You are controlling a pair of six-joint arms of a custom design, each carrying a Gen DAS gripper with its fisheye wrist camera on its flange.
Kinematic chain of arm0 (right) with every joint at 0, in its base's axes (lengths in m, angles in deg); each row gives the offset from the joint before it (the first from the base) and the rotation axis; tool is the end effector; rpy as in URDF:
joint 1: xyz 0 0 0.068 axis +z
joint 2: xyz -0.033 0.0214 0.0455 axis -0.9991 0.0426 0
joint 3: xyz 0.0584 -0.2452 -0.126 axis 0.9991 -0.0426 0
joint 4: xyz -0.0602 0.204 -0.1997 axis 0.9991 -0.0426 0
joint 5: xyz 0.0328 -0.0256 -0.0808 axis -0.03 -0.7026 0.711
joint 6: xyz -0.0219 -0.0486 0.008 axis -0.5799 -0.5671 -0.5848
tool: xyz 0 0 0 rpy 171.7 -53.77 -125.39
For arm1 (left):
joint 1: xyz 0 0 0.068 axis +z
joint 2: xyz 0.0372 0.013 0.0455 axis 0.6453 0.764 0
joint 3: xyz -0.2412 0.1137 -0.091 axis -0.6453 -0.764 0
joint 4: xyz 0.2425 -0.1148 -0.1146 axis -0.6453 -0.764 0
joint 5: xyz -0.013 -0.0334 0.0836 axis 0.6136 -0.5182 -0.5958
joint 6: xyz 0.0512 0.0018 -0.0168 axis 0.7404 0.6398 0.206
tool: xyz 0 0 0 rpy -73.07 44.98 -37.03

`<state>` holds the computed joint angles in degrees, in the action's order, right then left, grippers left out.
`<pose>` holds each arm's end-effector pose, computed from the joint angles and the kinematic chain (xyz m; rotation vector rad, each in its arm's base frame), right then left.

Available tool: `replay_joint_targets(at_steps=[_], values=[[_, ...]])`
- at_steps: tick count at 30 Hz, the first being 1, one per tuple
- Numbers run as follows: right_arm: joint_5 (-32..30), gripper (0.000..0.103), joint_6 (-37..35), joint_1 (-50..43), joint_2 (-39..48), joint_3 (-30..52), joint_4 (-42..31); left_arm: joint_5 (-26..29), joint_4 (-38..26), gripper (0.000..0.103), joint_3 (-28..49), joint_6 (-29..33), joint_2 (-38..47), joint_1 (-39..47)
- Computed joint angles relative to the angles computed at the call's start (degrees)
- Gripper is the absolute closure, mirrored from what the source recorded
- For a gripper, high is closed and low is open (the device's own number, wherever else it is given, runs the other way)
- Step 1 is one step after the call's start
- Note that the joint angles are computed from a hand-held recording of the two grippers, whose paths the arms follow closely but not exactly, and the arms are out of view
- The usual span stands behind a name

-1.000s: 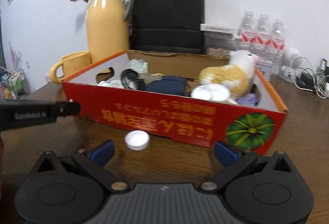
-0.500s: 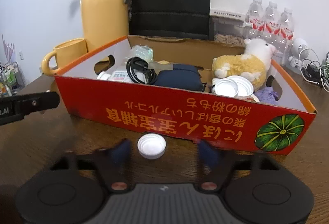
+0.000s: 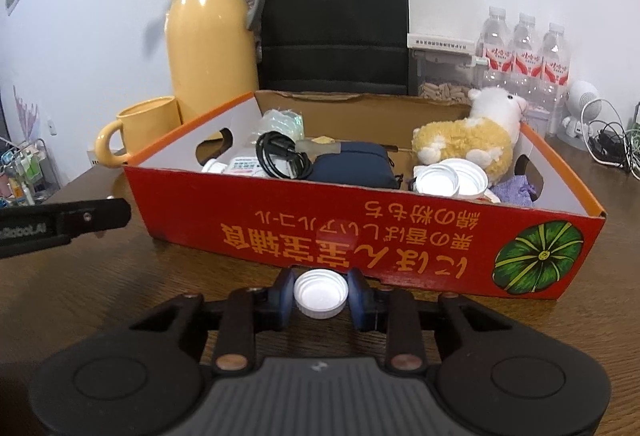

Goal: Organize objects
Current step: 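Grasp the last round white cap with the right gripper while the left gripper holds the oval cap, then lower both caps into the box and open both grippers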

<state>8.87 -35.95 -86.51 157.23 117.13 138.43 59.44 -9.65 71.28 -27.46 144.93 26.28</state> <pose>0.3046 0.0207 -0.0228 -0.5030 2.1110 0.3588 0.2310 -0.0472 0.0009 -0.2513 2.0562 -0.0625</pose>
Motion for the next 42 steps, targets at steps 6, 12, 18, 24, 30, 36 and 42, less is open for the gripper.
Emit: replay_joint_targets(at_steps=[6, 12, 18, 24, 30, 36, 42], values=[[-3.89, 0.076, 1.20, -2.52, -1.19, -3.32, 7.30, -3.12, -0.03, 0.080, -0.14, -0.30, -2.06, -2.78], [-6.74, 0.076, 2.34, -5.39, -4.17, -4.66, 11.79, -5.14, -6.56, 0.080, 2.14, -0.36, -9.40, -5.67], [-7.37, 0.076, 3.04, -7.43, -6.41, -0.89, 9.10, -6.70, -12.62, 0.080, 9.10, 0.80, -11.59, -7.71], [-6.95, 0.076, 3.27, -7.22, -5.30, 6.77, 3.46, -6.74, -16.70, 0.080, 18.48, 0.38, -7.35, -7.41], [-6.99, 0.076, 2.54, -6.71, 0.18, 16.02, -3.86, -4.44, -21.63, 0.080, 26.08, 2.03, -2.39, -4.52], [-5.76, 0.076, 0.37, -5.30, 3.39, 21.10, -8.34, -3.47, -24.83, 0.079, 29.76, 4.02, 0.44, -3.31], [-4.94, 0.071, -0.25, -5.40, 3.64, 21.88, -10.92, -4.23, -25.53, 0.025, 29.82, 4.33, 0.50, -2.73]])
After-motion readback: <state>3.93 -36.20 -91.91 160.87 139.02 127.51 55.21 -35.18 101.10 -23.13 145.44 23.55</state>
